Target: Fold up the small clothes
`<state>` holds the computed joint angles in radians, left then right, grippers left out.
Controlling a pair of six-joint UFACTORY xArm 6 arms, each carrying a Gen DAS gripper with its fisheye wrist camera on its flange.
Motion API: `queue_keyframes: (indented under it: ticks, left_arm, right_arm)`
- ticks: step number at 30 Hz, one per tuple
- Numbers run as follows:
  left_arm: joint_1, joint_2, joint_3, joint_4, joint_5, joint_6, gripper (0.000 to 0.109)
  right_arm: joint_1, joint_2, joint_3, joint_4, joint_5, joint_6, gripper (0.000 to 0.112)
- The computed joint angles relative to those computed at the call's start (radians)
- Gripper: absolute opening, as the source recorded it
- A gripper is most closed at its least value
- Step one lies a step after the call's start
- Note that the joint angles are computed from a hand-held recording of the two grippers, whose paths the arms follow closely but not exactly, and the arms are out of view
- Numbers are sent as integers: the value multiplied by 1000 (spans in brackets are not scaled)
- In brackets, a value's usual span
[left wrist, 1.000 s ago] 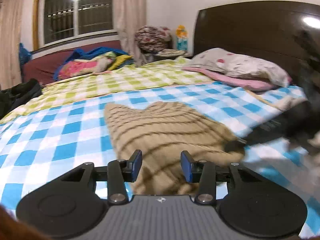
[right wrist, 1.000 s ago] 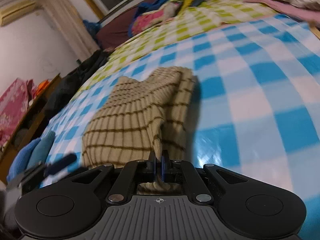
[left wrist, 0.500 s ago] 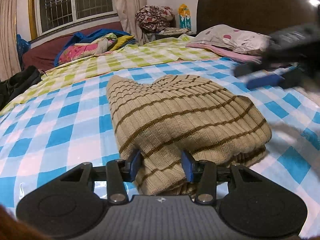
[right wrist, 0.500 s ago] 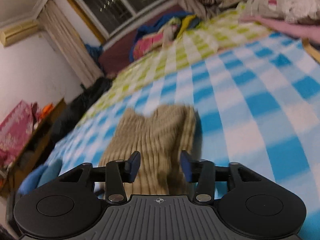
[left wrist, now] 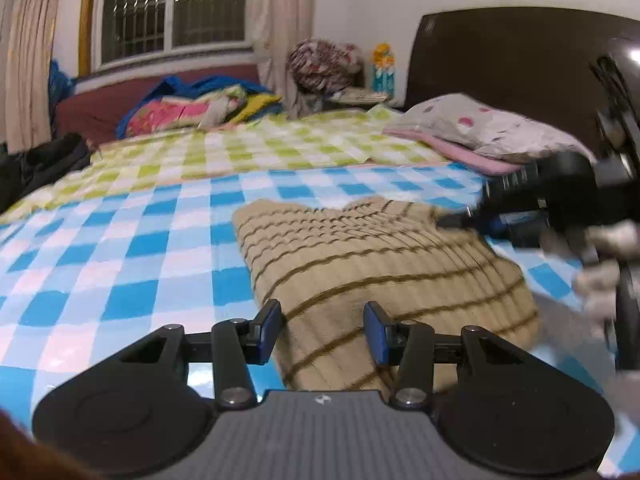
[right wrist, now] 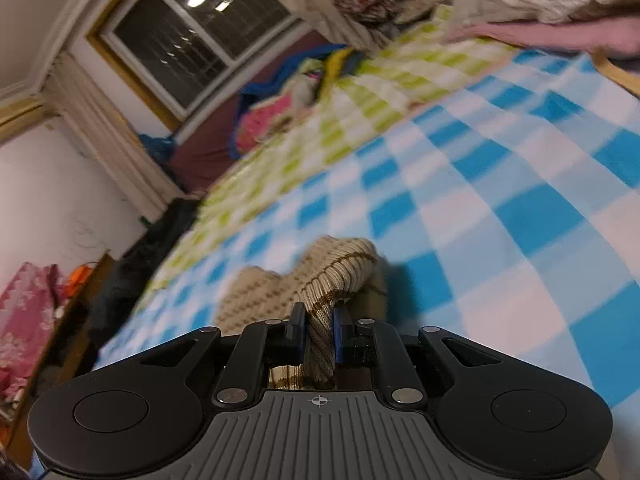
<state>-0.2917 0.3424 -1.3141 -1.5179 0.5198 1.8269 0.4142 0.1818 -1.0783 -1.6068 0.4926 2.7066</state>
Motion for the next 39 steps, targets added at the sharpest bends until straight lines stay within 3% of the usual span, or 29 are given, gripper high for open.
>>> queue_keyframes:
  ticks: [2,4,8,11,16,18,22,24,29,33,37,39]
  left_arm:
    - [-22,36,-28,31,-47,-29,54]
    - [-24,39,-26,23,-51,-9,54]
    - [-12,27,-14,42,-32,0,54]
    - [1,26,-35,72,2,-68,54]
    - [11,28,-81,16,49,-75,54]
    - [-9,47,-113,-7,19,-55,54]
    - [-50,116,-184,41,-60,-118,54]
    - [-66,145,-199,69,-96,-128,55]
    - [-69,171,-210,60,-97,-137,58]
    - [-45,156,-212,142,-48,-251,58]
    - [10,113,-173,138,38,-282,58]
    - [36,109,-167,160,80,-333,58]
  right_arm:
    - [-7,13,3,35,-4,-4,12]
    - [1,-1,24,-41,13,102,12]
    - [12,-5,34,-11,29,61,14]
    - [39,-10,22,104,83,-84,27]
    - [107,-29,-10,179,234,-260,28]
    - [128,-21,-38,173,267,-315,28]
    - [124,35,-110,156,223,-420,27]
    - [114,87,-150,248,223,-525,25]
    - [88,81,-99,170,181,-383,22]
    - [100,47,-87,224,193,-417,22]
    - [131,1,-54,206,223,-394,33]
    - [143,-4,-43,221,234,-410,52]
